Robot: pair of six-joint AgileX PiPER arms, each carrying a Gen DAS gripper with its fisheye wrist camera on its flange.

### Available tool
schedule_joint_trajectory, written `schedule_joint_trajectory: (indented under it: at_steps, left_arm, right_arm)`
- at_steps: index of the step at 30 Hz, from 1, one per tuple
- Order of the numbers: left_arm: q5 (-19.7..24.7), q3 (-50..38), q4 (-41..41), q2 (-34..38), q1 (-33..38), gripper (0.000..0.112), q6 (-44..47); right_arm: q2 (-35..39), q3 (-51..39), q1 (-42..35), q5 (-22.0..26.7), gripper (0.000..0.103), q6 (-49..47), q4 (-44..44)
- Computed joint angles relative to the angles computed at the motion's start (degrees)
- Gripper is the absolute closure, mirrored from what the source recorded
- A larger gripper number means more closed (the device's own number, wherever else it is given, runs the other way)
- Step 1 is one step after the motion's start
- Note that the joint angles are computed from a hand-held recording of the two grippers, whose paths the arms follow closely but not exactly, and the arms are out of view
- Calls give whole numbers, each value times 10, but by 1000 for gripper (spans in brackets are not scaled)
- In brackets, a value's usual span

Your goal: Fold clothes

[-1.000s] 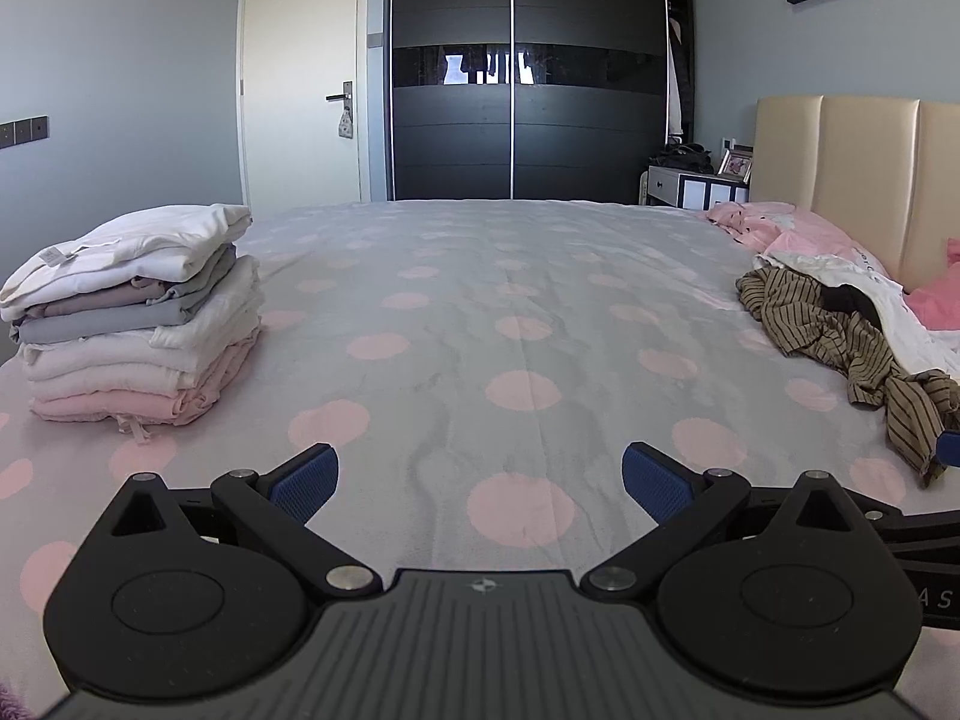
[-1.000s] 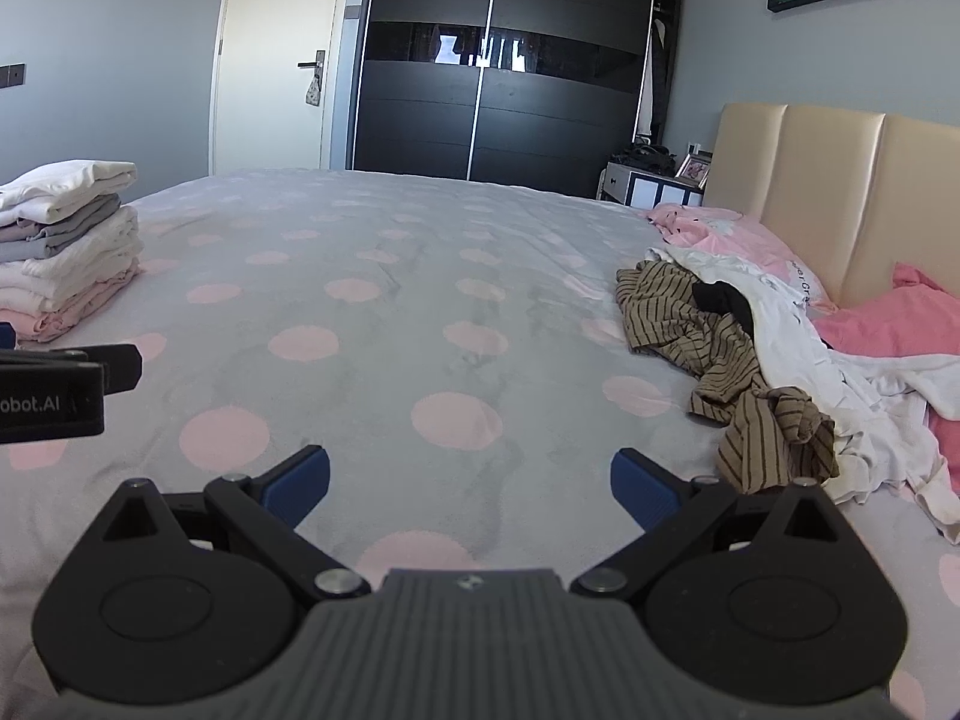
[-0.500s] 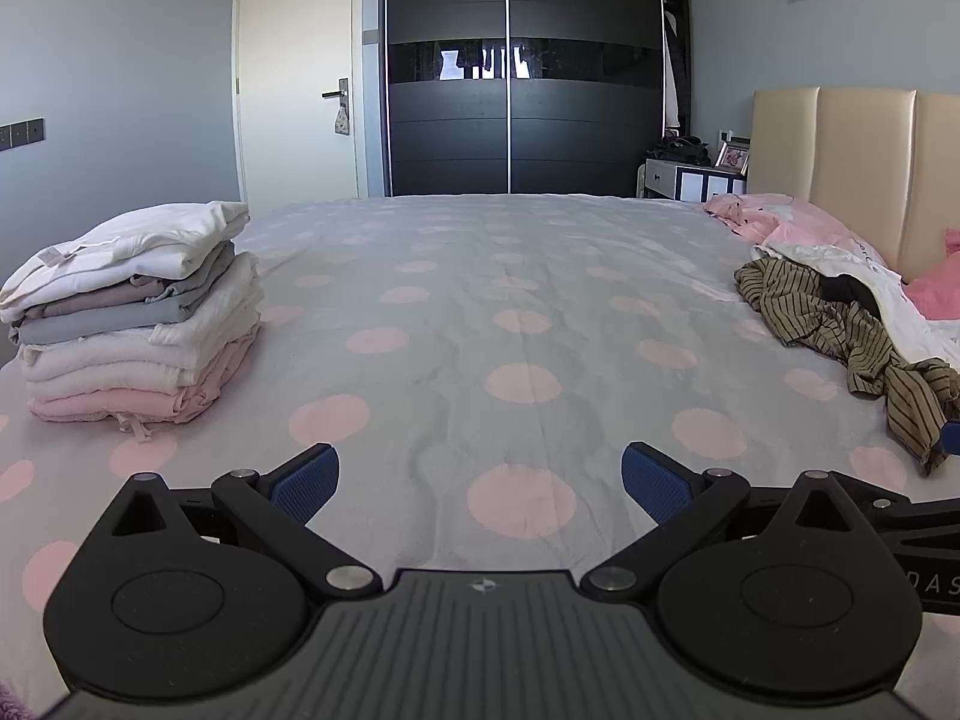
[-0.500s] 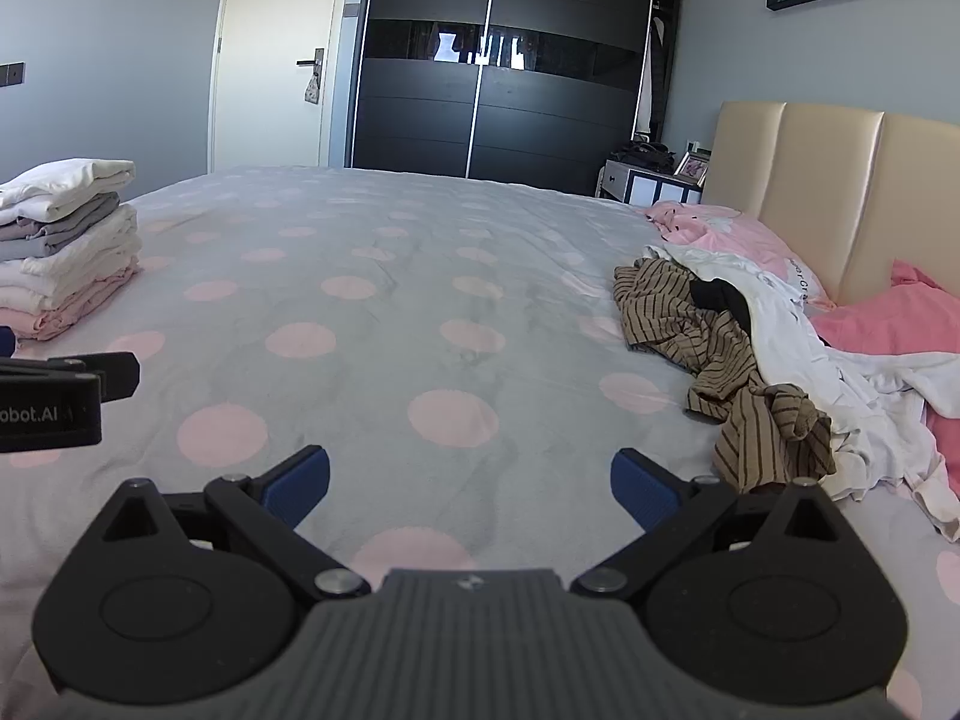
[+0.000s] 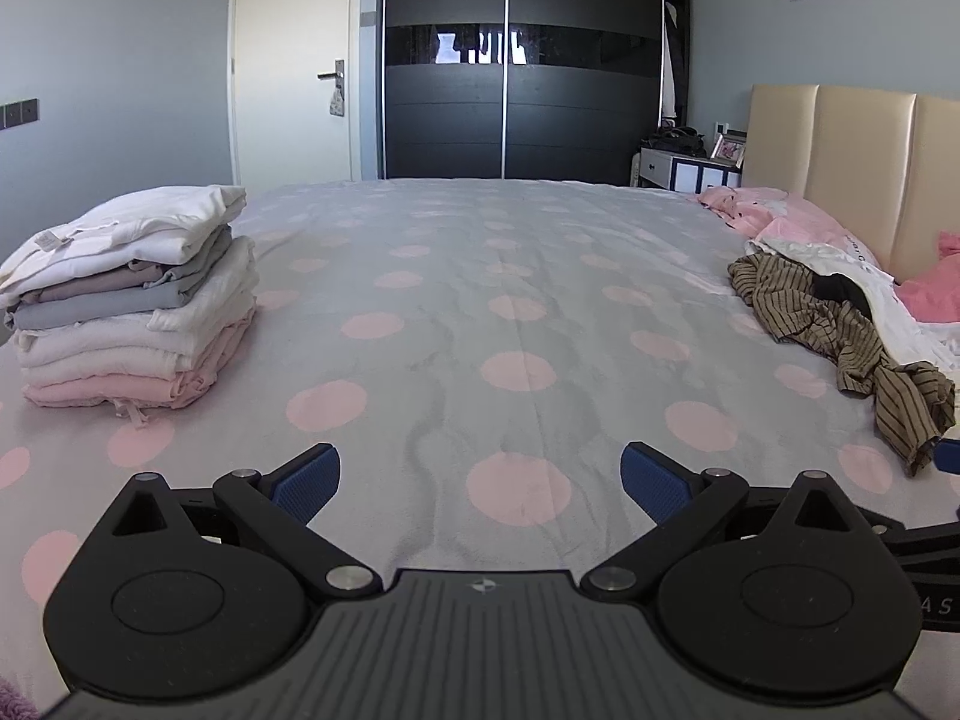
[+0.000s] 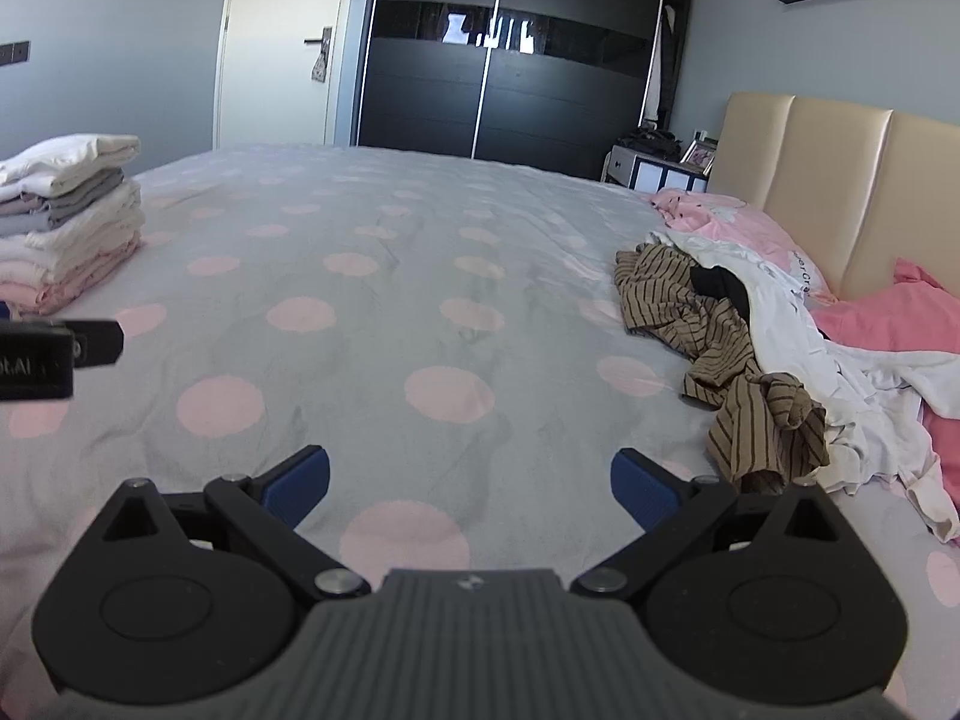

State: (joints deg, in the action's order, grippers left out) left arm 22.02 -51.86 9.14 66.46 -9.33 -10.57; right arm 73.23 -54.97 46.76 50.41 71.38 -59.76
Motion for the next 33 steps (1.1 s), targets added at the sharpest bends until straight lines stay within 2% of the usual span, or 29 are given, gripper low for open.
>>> schedule_joint_trajectory:
  at_steps: [5, 10, 14, 19, 25, 28, 31, 32, 33]
  left_arm:
    - [21, -26, -41, 6, 10, 11, 42]
    - [79, -98, -177, 37, 44, 11, 158]
    - [106, -159, -231, 75, 62, 11, 224]
    - [89, -192, -281, 104, 77, 11, 323]
    - [75, -226, -331, 149, 97, 11, 412]
    - [87, -252, -350, 183, 116, 11, 405]
    - [94, -275, -360, 217, 132, 11, 383]
    - [87, -277, -347, 226, 132, 11, 362]
    - [79, -280, -331, 234, 132, 11, 341]
  right_arm:
    - [-12, -17, -39, -16, 2, -81, 64]
    - [-29, -50, -110, -39, 2, -201, 154]
    - [-48, -60, -197, -95, 2, -333, 235]
    - [-41, -80, -355, -156, 2, -551, 367]
    - [37, -157, -536, -193, 2, -784, 554]
    - [101, -220, -592, -193, 2, -804, 588]
    - [170, -284, -615, -188, 4, -774, 564]
    - [194, -307, -620, -182, 6, -772, 561]
    - [219, -333, -624, -172, 14, -778, 565]
